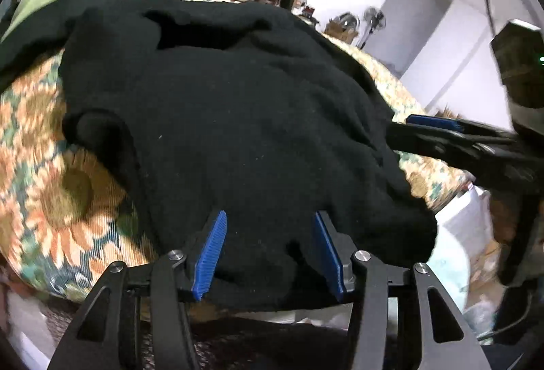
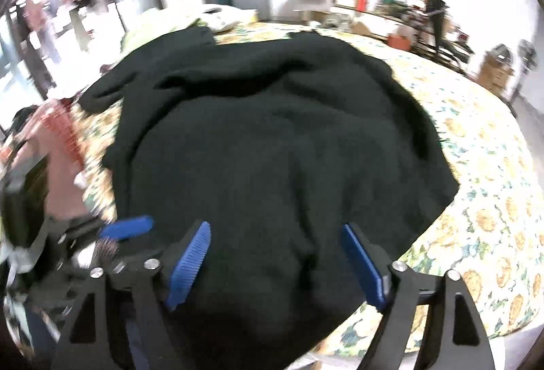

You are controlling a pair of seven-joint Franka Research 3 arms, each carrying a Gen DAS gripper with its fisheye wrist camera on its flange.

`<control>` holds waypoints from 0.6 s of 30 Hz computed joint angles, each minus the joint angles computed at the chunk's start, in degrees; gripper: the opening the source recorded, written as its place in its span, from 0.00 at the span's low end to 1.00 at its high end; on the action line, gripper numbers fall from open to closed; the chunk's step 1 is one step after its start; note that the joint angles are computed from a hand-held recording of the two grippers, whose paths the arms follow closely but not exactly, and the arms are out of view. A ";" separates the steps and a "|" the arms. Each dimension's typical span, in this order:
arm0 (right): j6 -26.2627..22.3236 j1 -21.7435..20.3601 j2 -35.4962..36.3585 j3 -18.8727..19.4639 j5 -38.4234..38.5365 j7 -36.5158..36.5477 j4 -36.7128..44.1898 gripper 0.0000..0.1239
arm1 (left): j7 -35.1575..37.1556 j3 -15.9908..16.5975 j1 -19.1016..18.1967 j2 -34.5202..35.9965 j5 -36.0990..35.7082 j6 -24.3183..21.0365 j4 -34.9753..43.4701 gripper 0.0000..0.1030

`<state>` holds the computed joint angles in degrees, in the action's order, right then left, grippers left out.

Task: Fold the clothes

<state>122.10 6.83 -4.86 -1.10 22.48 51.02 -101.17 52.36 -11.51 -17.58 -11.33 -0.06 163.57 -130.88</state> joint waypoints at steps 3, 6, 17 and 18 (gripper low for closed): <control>1.14 0.35 2.67 0.79 -3.10 4.05 1.67 0.67 | 4.59 3.35 -3.78 -1.62 -9.43 2.32 -1.48 0.52; -0.14 0.55 4.83 0.88 -3.67 6.94 3.96 0.67 | 6.02 5.25 -5.57 -3.34 -15.28 1.32 -1.09 0.52; -15.21 -2.57 8.14 -1.43 -0.48 18.00 12.79 0.67 | -0.98 2.38 1.05 -7.09 -12.48 -14.18 10.06 0.52; -18.91 -3.35 9.10 -1.73 0.99 19.45 15.28 0.67 | -1.48 2.35 1.16 -7.17 -11.85 -15.12 11.42 0.52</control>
<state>103.19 3.48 4.24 -2.83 23.48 70.47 -85.88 50.87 -9.16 -16.42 -18.50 -11.91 148.45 -119.46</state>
